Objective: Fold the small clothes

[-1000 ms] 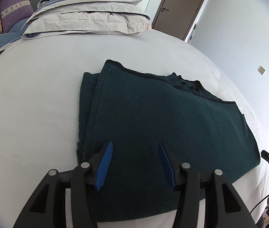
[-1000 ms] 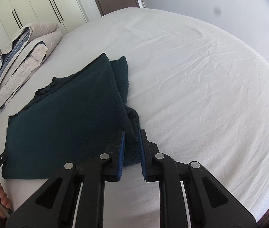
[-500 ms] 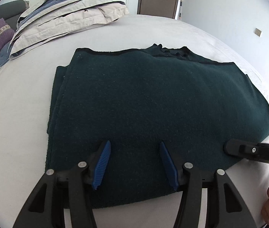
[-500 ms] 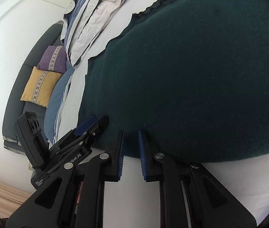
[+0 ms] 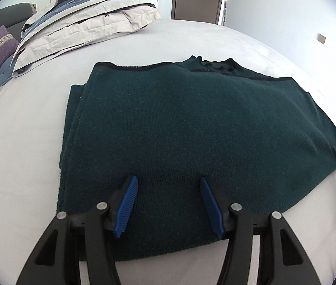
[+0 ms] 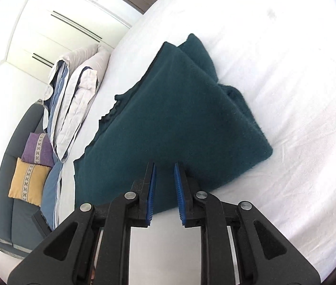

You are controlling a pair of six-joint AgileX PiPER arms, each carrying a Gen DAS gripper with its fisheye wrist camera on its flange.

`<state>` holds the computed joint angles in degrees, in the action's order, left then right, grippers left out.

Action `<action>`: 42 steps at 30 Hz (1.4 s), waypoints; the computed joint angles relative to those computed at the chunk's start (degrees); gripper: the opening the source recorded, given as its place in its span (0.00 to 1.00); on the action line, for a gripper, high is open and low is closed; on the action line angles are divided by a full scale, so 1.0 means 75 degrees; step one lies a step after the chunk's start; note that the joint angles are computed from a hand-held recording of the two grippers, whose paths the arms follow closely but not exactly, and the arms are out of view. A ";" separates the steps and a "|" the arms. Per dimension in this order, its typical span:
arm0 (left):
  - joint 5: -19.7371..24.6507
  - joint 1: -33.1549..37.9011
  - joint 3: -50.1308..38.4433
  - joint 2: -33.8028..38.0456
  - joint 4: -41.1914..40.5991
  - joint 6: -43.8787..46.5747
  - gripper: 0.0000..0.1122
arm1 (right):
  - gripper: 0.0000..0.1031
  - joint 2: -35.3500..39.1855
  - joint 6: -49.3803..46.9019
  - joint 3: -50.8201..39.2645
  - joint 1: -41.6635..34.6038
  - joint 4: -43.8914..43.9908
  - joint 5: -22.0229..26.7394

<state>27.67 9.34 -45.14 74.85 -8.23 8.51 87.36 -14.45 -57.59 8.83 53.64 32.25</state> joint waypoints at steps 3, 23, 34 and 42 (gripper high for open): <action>0.0431 0.0011 -0.0222 -0.0177 -0.0557 0.0139 0.52 | 0.16 0.0338 -0.0353 -0.0375 0.0474 0.0387 0.0195; 0.4577 0.5925 -0.0266 0.0450 -0.6389 0.6464 0.47 | 0.26 0.1288 -0.1677 -0.0464 0.0494 0.1855 -0.0262; 0.5285 0.6753 -0.1267 0.1629 -0.6485 0.5602 0.58 | 0.47 0.0728 -0.1337 -0.0646 0.0944 0.1361 -0.0141; 0.5320 0.5962 -0.2613 0.3113 -0.6694 0.4631 0.62 | 0.47 0.1366 -0.1361 -0.1260 0.1593 0.1563 0.0119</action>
